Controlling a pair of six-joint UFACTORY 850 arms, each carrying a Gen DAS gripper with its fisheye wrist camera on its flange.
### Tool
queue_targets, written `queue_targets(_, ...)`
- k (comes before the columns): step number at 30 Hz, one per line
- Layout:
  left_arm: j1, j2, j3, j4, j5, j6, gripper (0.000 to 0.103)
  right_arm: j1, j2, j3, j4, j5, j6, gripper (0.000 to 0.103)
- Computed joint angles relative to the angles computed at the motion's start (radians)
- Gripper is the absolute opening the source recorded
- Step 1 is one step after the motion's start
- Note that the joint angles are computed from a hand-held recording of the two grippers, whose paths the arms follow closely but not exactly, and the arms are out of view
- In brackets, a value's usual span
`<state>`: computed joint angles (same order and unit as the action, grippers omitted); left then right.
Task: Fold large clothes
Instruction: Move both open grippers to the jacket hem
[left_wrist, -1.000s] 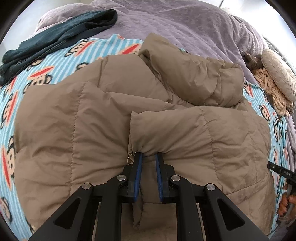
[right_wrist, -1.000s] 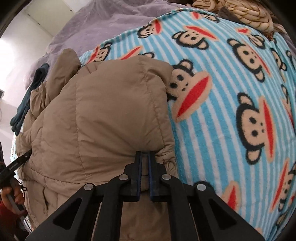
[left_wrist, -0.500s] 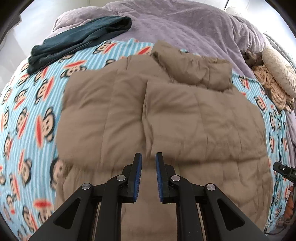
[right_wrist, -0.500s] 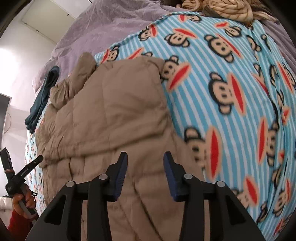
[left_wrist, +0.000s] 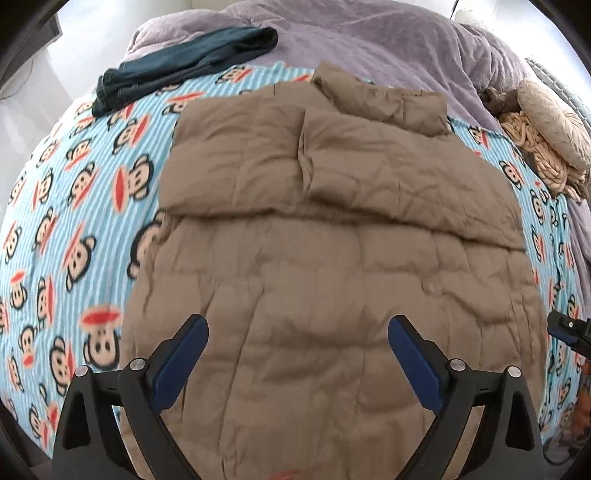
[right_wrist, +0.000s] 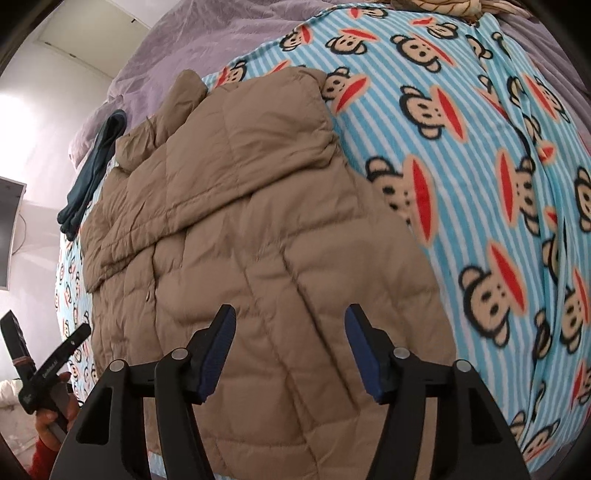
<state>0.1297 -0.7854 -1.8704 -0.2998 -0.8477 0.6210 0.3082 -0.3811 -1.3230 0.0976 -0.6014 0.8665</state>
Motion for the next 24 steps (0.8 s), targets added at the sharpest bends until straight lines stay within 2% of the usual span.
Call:
queue_targets(2,0.009,0.023,0.034,-0.007,-0.001,0.020,0.098,0.012,0.010,0.006,-0.006,0.001,0.017,0.067)
queue_targets(4,0.014,0.050,0.073,-0.009,0.009,0.039,0.098,0.022,0.018,0.013,-0.001,0.010,0.025,0.086)
queue_targets(13,0.046,0.098,0.162,0.028,-0.019,0.056,0.099,0.076,0.035,0.040,0.018,0.023,0.092,0.090)
queue_targets(24,0.071,0.140,0.244,0.121,-0.013,0.032,0.099,0.142,0.062,0.091,0.018,0.036,0.202,0.090)
